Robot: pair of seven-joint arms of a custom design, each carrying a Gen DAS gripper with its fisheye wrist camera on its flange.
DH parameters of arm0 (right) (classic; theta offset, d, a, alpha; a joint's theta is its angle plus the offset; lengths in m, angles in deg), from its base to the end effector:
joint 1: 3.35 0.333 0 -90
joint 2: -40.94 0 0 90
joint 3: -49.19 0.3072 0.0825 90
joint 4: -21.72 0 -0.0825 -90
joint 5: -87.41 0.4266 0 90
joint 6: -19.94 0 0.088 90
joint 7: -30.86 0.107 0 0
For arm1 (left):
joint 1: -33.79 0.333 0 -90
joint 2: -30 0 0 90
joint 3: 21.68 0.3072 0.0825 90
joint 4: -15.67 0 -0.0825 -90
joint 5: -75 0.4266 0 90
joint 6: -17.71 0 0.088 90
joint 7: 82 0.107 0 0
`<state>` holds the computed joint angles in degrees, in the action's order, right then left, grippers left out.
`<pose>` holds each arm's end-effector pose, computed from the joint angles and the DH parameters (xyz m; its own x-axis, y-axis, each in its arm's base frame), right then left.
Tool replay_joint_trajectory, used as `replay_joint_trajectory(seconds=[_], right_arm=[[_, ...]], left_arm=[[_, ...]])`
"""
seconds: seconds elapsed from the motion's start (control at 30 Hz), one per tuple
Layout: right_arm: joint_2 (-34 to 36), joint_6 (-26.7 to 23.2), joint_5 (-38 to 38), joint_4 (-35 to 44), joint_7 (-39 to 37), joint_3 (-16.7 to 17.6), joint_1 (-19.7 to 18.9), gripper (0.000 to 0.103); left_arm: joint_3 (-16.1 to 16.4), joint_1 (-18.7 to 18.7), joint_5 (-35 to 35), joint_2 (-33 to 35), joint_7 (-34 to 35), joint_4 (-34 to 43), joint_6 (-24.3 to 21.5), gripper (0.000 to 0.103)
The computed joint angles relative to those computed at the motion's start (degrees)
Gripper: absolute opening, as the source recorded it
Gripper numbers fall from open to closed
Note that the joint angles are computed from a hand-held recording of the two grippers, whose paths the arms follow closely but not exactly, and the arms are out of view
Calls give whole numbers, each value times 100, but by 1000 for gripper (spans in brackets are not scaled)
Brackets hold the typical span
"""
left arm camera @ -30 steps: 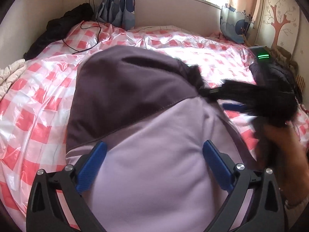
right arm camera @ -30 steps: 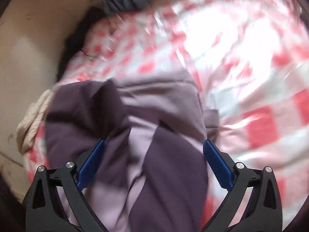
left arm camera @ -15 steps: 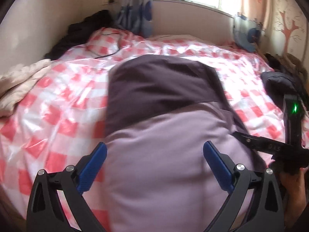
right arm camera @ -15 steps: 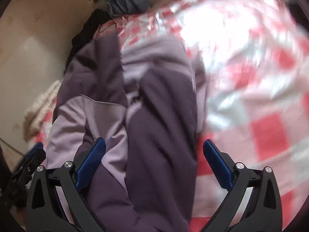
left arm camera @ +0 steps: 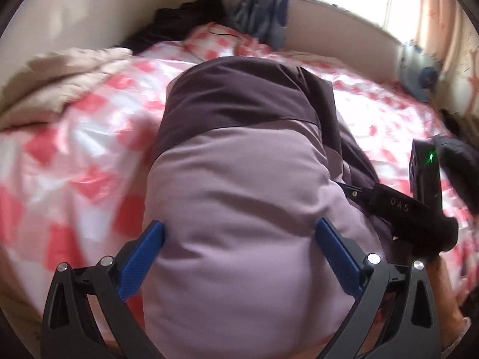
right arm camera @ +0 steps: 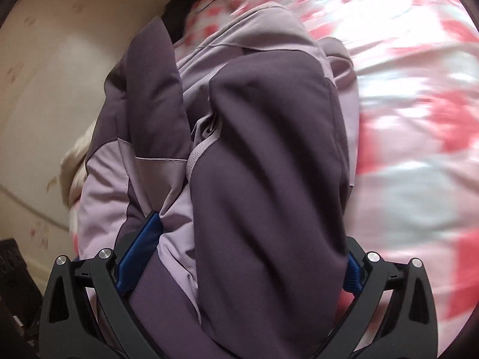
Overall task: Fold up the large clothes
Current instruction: 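Lower the folded jacket onto the bed and open both tools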
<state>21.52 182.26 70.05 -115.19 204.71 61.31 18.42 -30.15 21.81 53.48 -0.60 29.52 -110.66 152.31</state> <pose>0.4285 0.3134 0.5053 -0.3302 -0.7277 -0.6012 -0.6675 0.6303 -0.3964 0.4479 -0.1874 0.6482 -0.5545 -0.8303 0.0561 -0.6450 0.3862 -0.6594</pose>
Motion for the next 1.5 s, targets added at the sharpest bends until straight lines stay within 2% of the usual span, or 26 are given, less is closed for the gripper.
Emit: replay_joint_trajectory(seconds=[0.1, 0.13, 0.17, 0.27, 0.33, 0.37, 0.4, 0.43, 0.47, 0.5, 0.6, 0.67, 0.77, 0.83, 0.93, 1.1, 1.2, 1.33, 1.37, 1.43, 1.5], right_arm=[[187, 48, 449, 106, -896, -419, 319, 97], [130, -62, 790, 72, -1297, -613, 492, 97], [30, -388, 889, 121, -1429, -607, 491, 97], [-309, -1797, 113, 553, -893, 50, 15, 97], [-227, -2532, -505, 888, -707, 401, -72, 97], [-173, -2551, -588, 885, -646, 394, -33, 97], [-185, -2306, -587, 713, -467, 343, 7, 97], [-243, -1854, -516, 437, -233, 154, 104, 97], [-241, -1655, -459, 361, -203, 166, 47, 97], [-253, -1680, -484, 359, -183, 164, 48, 97], [-290, -2228, -565, 603, -194, 235, 81, 97], [-300, -2743, -973, 916, 139, 575, -63, 97], [-543, -3293, -1446, 870, 539, 781, 80, 97], [-593, -3247, -1446, 688, 735, 750, 213, 97], [-757, -2883, -1279, 410, 854, 519, 323, 97], [-497, -3680, -1326, 1084, 372, 627, 375, 97], [-414, -4229, -1278, 1383, 179, 690, 499, 97], [-553, -4676, -1551, 1488, 502, 918, 572, 97], [-530, -4765, -1552, 1526, 525, 933, 606, 97], [-270, -4912, -1113, 1645, 113, 744, 781, 97], [-322, -4586, -785, 1403, 27, 538, 867, 97]], left_arm=[[-56, 15, 92, -110, 38, -208, 152, 96], [-140, 36, 193, -176, 9, -315, 281, 96], [-170, 37, 231, -206, -48, -365, 332, 96], [-193, 14, 244, -253, -238, -453, 468, 97], [-136, -20, 207, -175, -272, -411, 503, 97], [-132, -31, 227, -168, -261, -408, 504, 97], [-132, -38, 253, -170, -238, -423, 526, 97], [-144, -46, 282, -181, -220, -447, 564, 97], [-139, -55, 292, -166, -203, -446, 587, 97], [-133, -61, 295, -166, -202, -451, 597, 97], [-70, -112, 190, -193, -210, -466, 563, 97], [-24, -135, 93, -204, -220, -483, 568, 97], [37, -155, -30, -179, -185, -474, 537, 97], [-16, -135, 20, -215, -158, -512, 564, 97], [-66, -109, 93, -228, -174, -531, 610, 97], [87, -91, -5, -201, -142, -346, 232, 97], [53, 21, 95, -277, -194, -298, 56, 97], [64, 101, 187, -499, -174, -331, -10, 97], [56, 123, 214, -558, -166, -354, 35, 97], [65, 143, 249, -649, -148, -378, 37, 97], [67, 174, 294, -667, -162, -332, -63, 97]])
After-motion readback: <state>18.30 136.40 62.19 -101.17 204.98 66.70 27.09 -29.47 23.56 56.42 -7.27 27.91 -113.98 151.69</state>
